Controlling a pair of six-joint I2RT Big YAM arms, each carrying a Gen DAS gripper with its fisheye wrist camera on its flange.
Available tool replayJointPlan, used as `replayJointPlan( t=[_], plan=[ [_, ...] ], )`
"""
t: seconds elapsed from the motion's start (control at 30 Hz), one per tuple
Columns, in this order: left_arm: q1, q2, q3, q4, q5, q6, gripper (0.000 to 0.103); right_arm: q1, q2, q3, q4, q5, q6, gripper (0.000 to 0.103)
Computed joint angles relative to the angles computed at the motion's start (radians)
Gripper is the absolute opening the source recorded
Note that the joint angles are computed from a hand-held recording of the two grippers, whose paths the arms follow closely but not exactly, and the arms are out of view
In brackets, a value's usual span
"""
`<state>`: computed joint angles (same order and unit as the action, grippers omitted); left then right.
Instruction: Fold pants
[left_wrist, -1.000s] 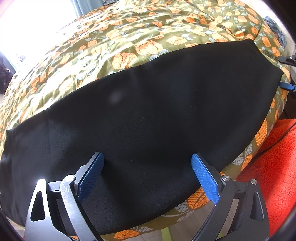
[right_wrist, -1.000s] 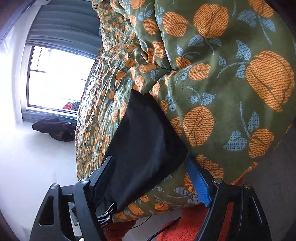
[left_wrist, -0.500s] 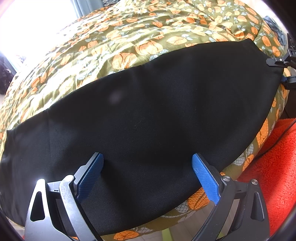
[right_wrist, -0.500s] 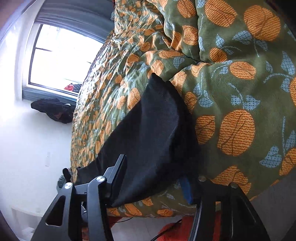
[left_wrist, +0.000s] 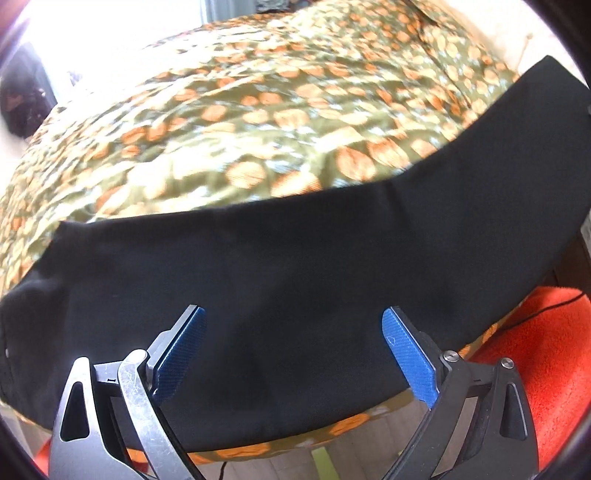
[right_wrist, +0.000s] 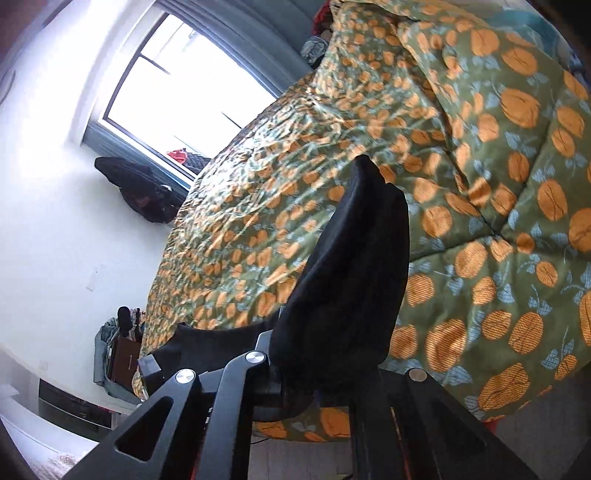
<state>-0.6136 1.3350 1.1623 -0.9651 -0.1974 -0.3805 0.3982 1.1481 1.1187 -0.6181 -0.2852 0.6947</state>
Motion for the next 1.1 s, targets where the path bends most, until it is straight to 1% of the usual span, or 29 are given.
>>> replayJointPlan(
  t=[0.1,0.2,0.3,0.33,0.37,0.4,0.43,0.47,0.5,0.53,0.57,0.63,0.67,0.7,0.73,0.77,0.8,0.83,0.87,0.9,0.93,0.97,1.0,1.03,1.1],
  plan=[
    [0.132,-0.116,-0.063,-0.003,0.002,-0.001,0.097,0.124,0.078,0.149,0.005,0.024,-0.019,0.009],
    [0.279,-0.217,-0.132,0.004,0.019,-0.010,0.097,0.256,0.200,0.294,0.035,0.028,-0.037,0.009],
    [0.435,-0.288,-0.202,0.015,0.072,-0.038,0.097,0.388,0.359,0.426,0.063,0.089,-0.066,0.009],
    [0.481,-0.306,-0.223,0.016,0.092,-0.048,0.097,0.428,0.416,0.457,0.081,0.119,-0.073,0.009],
    [0.524,-0.321,-0.242,0.018,0.110,-0.053,0.097,0.465,0.475,0.479,0.111,0.152,-0.082,0.012],
    [0.552,-0.336,-0.262,0.020,0.118,-0.059,0.097,0.498,0.535,0.499,0.130,0.181,-0.088,0.021],
    [0.577,-0.348,-0.277,0.018,0.124,-0.058,0.097,0.525,0.601,0.523,0.124,0.186,-0.104,0.032],
    [0.594,-0.373,-0.298,0.010,0.131,-0.059,0.096,0.546,0.667,0.551,0.079,0.159,-0.121,0.065],
    [0.610,-0.386,-0.312,0.009,0.149,-0.054,0.096,0.560,0.725,0.580,0.018,0.126,-0.135,0.068],
    [0.616,-0.406,-0.326,0.006,0.171,-0.049,0.096,0.574,0.759,0.589,-0.033,0.125,-0.145,0.067],
    [0.622,-0.433,-0.339,0.004,0.197,-0.038,0.096,0.585,0.756,0.559,-0.039,0.146,-0.150,0.066],
    [0.606,-0.481,-0.368,0.029,0.249,-0.024,0.096,0.595,0.676,0.436,0.030,0.170,-0.172,0.066],
    [0.591,-0.500,-0.378,0.043,0.282,-0.018,0.095,0.596,0.627,0.382,0.050,0.193,-0.203,0.068],
    [0.563,-0.509,-0.387,0.070,0.313,-0.022,0.092,0.598,0.574,0.332,0.060,0.234,-0.243,0.071],
    [0.531,-0.511,-0.393,0.102,0.352,-0.023,0.083,0.600,0.519,0.285,0.062,0.295,-0.282,0.074],
    [0.501,-0.503,-0.392,0.125,0.397,-0.016,0.078,0.608,0.465,0.233,0.070,0.364,-0.309,0.082],
    [0.458,-0.480,-0.384,0.145,0.427,-0.006,0.072,0.615,0.419,0.188,0.075,0.434,-0.325,0.086],
    [0.415,-0.447,-0.368,0.153,0.428,0.012,0.068,0.623,0.372,0.136,0.084,0.501,-0.330,0.087],
    [0.369,-0.412,-0.349,0.152,0.401,0.031,0.064,0.628,0.335,0.087,0.089,0.554,-0.323,0.087],
    [0.333,-0.377,-0.330,0.147,0.361,0.049,0.060,0.631,0.307,0.051,0.082,0.595,-0.293,0.087],
    [0.306,-0.344,-0.316,0.139,0.317,0.057,0.057,0.628,0.282,0.018,0.071,0.612,-0.248,0.087],
    [0.293,-0.313,-0.305,0.133,0.292,0.054,0.055,0.614,0.269,0.012,0.048,0.596,-0.197,0.087],
    [0.291,-0.293,-0.300,0.126,0.285,0.045,0.055,0.601,0.256,0.004,0.051,0.574,-0.167,0.087],
    [0.295,-0.274,-0.295,0.125,0.287,0.037,0.055,0.596,0.240,-0.013,0.073,0.583,-0.161,0.087],
    [0.296,-0.263,-0.296,0.125,0.279,0.034,0.055,0.595,0.221,-0.023,0.100,0.615,-0.180,0.087]
  ],
)
